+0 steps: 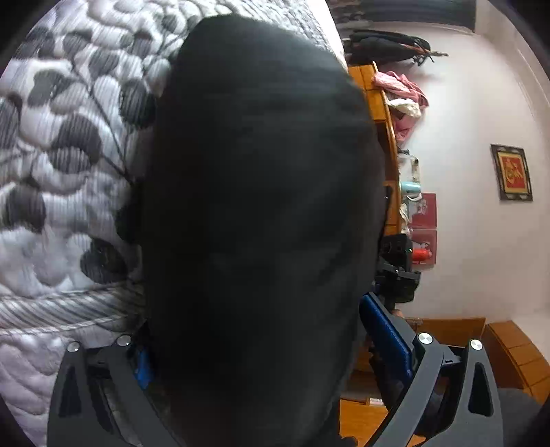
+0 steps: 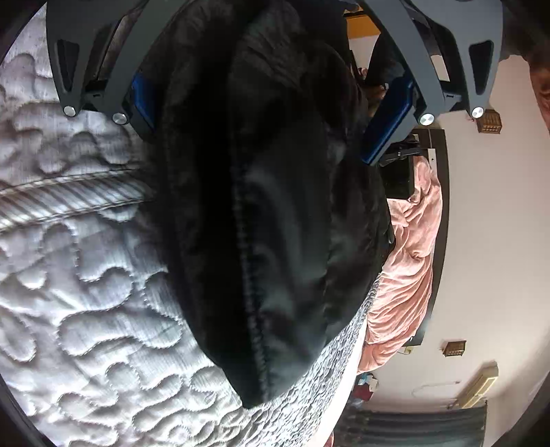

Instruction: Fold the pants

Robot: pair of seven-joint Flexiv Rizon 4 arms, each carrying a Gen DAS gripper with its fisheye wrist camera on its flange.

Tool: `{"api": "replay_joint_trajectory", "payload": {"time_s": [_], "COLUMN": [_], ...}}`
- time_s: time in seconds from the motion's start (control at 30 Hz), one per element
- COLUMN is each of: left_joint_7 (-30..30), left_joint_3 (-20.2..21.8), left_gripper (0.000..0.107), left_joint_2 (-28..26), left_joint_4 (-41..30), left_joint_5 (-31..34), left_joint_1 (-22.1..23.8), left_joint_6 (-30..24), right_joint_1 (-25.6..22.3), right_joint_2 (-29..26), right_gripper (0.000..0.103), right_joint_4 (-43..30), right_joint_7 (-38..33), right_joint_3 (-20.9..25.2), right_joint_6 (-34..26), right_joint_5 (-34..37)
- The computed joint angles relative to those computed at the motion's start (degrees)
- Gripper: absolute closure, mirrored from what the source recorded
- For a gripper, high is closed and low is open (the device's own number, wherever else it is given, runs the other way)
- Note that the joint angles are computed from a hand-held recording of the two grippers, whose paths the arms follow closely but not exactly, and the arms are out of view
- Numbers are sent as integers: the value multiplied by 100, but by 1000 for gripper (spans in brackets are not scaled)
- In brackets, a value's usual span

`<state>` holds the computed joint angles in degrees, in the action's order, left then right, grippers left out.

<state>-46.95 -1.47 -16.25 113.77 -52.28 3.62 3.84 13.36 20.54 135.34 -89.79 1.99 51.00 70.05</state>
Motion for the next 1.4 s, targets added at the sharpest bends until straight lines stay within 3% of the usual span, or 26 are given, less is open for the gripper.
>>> {"api": "replay_joint_trajectory", "payload": {"time_s": [0.03, 0.2, 0.3, 0.43, 0.5, 0.57, 0.67, 0.9, 1.03, 1.13, 1.4], "left_joint_7": [-30, -293, -349, -524, -547, -484, -370, -425, -492, -613, -1427], "left_joint_3": [11, 64, 75, 35, 26, 32, 52, 115, 130, 73, -287], "left_gripper": [10, 36, 42, 43, 48, 55, 65, 69, 69, 69, 69], "left_joint_2": [53, 226, 339, 466, 513, 660, 786, 942, 781, 398, -1422], "left_joint_4": [69, 209, 266, 378, 419, 481, 450, 196, -259, -831, -3049], "left_joint_5": [-20, 43, 113, 102, 65, 31, 22, -67, -56, 16, 608], "left_joint_1": [-35, -110, -151, -298, -341, -390, -422, -413, -290, -149, 375], "left_joint_6": [108, 457, 579, 837, 914, 1020, 1074, 1177, 1196, 1240, 1046], "right_joint_1": [9, -24, -99, -127, -90, -51, 48, 452, 612, 592, 290], "right_joint_2": [-18, -40, -4, -17, 42, 155, 391, 369, -238, -1035, -3435], "right_gripper": [2, 3, 3, 3, 12, 36, 51, 56, 56, 56, 56], "right_joint_4": [2, -27, 12, -11, -1, 40, 58, -360, -1088, -1910, -4260], "right_joint_7": [-61, -60, -124, -27, 114, 334, 575, 743, 417, 58, -136], "right_joint_3": [-39, -50, -176, -25, 130, 231, 272, 66, -193, -338, -396], "right_joint_6": [-48, -192, -310, -193, -52, 62, 165, 237, 29, -242, -1098], "right_joint_5": [28, -73, 102, 38, -118, -341, -600, -1101, -1264, -1226, -1231]}}
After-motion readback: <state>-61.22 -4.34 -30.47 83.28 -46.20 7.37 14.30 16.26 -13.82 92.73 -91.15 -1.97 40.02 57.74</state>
